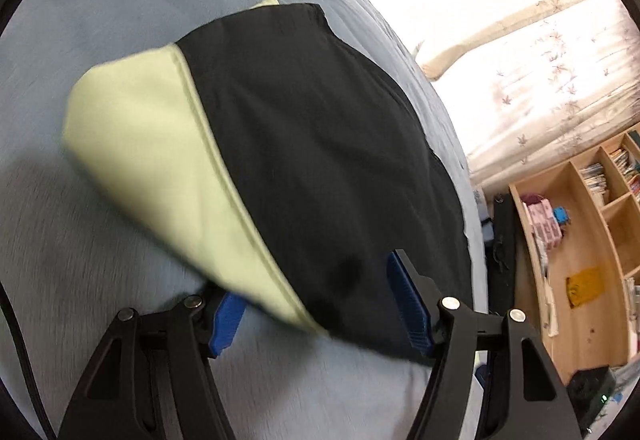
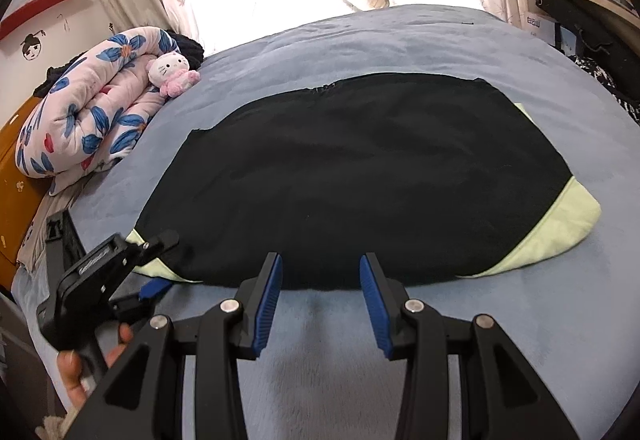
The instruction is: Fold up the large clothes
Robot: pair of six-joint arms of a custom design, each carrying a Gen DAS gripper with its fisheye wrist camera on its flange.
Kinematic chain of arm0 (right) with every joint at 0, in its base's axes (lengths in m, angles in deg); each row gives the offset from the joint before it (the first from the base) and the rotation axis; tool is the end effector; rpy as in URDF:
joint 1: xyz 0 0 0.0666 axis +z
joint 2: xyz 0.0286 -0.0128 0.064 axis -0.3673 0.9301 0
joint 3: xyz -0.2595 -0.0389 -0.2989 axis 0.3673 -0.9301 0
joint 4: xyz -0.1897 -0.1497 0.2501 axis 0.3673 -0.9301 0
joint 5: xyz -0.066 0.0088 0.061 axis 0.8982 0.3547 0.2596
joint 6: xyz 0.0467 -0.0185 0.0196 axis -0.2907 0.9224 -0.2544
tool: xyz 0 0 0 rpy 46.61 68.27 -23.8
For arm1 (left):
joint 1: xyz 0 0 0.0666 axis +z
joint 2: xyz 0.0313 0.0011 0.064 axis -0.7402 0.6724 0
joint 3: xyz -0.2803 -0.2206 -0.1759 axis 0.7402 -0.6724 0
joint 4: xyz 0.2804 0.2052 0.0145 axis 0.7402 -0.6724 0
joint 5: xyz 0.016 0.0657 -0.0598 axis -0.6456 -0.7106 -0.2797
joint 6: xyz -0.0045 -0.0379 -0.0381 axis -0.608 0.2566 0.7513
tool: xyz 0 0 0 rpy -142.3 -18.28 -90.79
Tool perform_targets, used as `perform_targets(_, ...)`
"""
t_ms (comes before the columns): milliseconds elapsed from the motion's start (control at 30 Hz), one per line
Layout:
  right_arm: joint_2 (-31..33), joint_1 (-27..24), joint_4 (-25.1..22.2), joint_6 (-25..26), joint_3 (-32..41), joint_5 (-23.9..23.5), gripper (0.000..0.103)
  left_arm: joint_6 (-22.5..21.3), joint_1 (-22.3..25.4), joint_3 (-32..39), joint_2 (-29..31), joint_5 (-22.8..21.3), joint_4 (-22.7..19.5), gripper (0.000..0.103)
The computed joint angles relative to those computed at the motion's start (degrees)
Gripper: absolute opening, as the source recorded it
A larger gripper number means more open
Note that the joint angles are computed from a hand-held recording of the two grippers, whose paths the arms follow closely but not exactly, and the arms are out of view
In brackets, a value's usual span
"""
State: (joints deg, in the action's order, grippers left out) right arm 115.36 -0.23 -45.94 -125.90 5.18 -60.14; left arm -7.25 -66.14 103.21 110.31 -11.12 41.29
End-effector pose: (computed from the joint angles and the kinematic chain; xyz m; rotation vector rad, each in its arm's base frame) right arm 0.2306 0.0800 0.5361 0.4288 2.3901 0.1424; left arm 0.3742 -0.1422 0.4264 -0.3110 2.4071 -1.1034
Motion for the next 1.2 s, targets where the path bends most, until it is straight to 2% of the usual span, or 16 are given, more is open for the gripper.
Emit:
perform_targets(67,0.4,-0.65,0.92,0.98,-0.28,-0.36,0.041,-0.24,-0.16,1.82,1.9,-1.73,0.84,0.066)
perform_targets(167,1.24,-1.59,1.86,2.89,0.03,-0.1,0.041,-1.68,0.18,6.36,5.07,-4.89,-0.69,0.066)
perform_targets(233,2.42,-2.89,2.44,5.27,0.87,-0.43,0.041,-2.56,0.11,8.64,6.35,-8.33,-1.24,0.057)
perform_targets(300,4.25,-4.51,3.41,8.44,2.08,-0.89,0.038,-3.82,0.19,11.37,8.02,-10.3,-2.18,0.026)
perform_targets(333,5.56,-5.17,4.03,10.39,2.88,-0.36,0.034,-4.51,-0.05,12.42,8.57,-11.37,-2.69,0.019)
perform_targets(367,6.93,-5.71,4.74,12.4,3.65,0.11,0.024,-5.36,-0.5,13.19,8.84,-12.41,-3.0,0.014)
perform_targets(400,8.81,-6.42,5.67,14.87,4.59,0.46,0.019,-5.92,-1.06,13.48,8.74,-13.82,-2.99,0.012)
perform_targets(533,14.3,-8.25,8.24,19.65,6.08,-0.42,0.011,-10.28,-2.38,14.12,6.59,-18.99,-4.28,0.008)
perform_targets(600,18.23,-9.26,5.79,20.92,6.5,-3.8,0.008,-13.12,-3.4,15.6,6.08,-21.47,-4.34,0.008)
perform_targets(633,19.31,-9.22,4.88,20.99,6.15,-4.08,0.008,-15.82,-4.84,16.87,5.97,-23.71,-4.32,0.008)
perform_targets(733,17.96,-9.41,8.0,20.3,2.8,-4.88,0.008,-24.05,-10.37,21.59,6.76,-30.3,-4.47,0.007)
perform_targets(767,17.5,-10.23,8.11,19.45,2.52,-6.82,0.008,-26.95,-12.49,23.21,7.09,-31.85,-3.76,0.007)
perform_targets(833,16.44,-12.33,9.03,18.26,1.55,-11.49,0.008,-29.65,-15.01,26.48,7.96,-32.37,-3.78,0.007)
perform_targets(1033,11.41,-23.1,7.62,14.11,-0.37,-30.61,0.007,-34.48,-22.88,43.73,17.9,-32.85,-9.09,0.007)
perform_targets(1100,7.5,-27.84,5.99,13.7,-0.76,-29.89,0.007,-36.02,-25.77,50.05,22.23,-32.47,-11.99,0.007)
perform_targets(1200,1.89,-36.72,2.0,16.14,-0.99,-22.98,0.008,-36.86,-30.58,56.32,27.14,-32.96,-15.51,0.008)
